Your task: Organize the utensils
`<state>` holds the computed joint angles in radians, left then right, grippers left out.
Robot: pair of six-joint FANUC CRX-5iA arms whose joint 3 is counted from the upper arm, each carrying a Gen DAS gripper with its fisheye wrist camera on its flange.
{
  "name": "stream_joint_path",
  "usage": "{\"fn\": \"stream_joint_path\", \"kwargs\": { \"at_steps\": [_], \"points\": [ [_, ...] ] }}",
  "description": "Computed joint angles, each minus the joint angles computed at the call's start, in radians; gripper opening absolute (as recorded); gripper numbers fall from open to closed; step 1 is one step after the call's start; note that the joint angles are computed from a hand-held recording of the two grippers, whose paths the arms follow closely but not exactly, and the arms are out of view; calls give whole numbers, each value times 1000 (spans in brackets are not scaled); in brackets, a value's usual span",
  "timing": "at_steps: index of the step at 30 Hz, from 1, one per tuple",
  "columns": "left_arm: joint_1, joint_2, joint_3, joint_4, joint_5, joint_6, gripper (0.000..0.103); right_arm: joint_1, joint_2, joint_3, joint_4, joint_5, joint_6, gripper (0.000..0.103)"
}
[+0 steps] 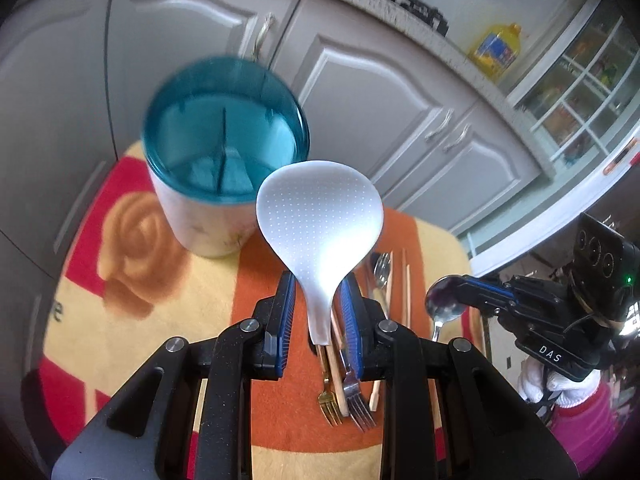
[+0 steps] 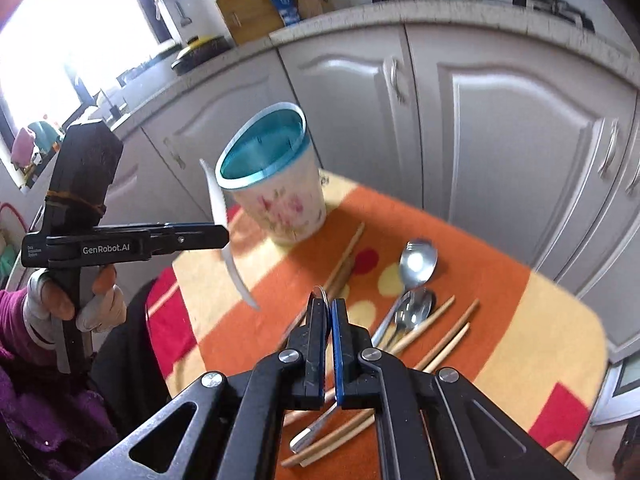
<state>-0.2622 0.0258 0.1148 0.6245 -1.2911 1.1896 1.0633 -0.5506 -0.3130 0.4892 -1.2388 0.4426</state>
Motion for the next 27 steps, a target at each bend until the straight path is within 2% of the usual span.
{"fn": "stream_joint_path", "kwargs": {
  "at_steps": [3, 7, 12, 15, 20, 27],
  "points": [
    [19, 3, 34, 18, -11, -5, 22, 10, 19, 38, 54, -13, 2, 2],
    [46, 11, 90, 49, 2, 0, 22, -22, 77, 106, 128, 6, 24, 2],
    [55, 55, 190, 32, 76, 4, 22, -109, 175, 208, 199, 63, 60, 2],
    [46, 91, 226, 7, 140, 14, 22, -157, 259, 286, 245, 70, 90, 2],
    [42, 168, 283, -10, 191, 36, 22, -229, 382, 387, 288, 88, 146, 2],
    [25, 191, 258, -62, 275, 23, 22, -287, 496, 446, 318, 81, 227, 2]
  ]
}}
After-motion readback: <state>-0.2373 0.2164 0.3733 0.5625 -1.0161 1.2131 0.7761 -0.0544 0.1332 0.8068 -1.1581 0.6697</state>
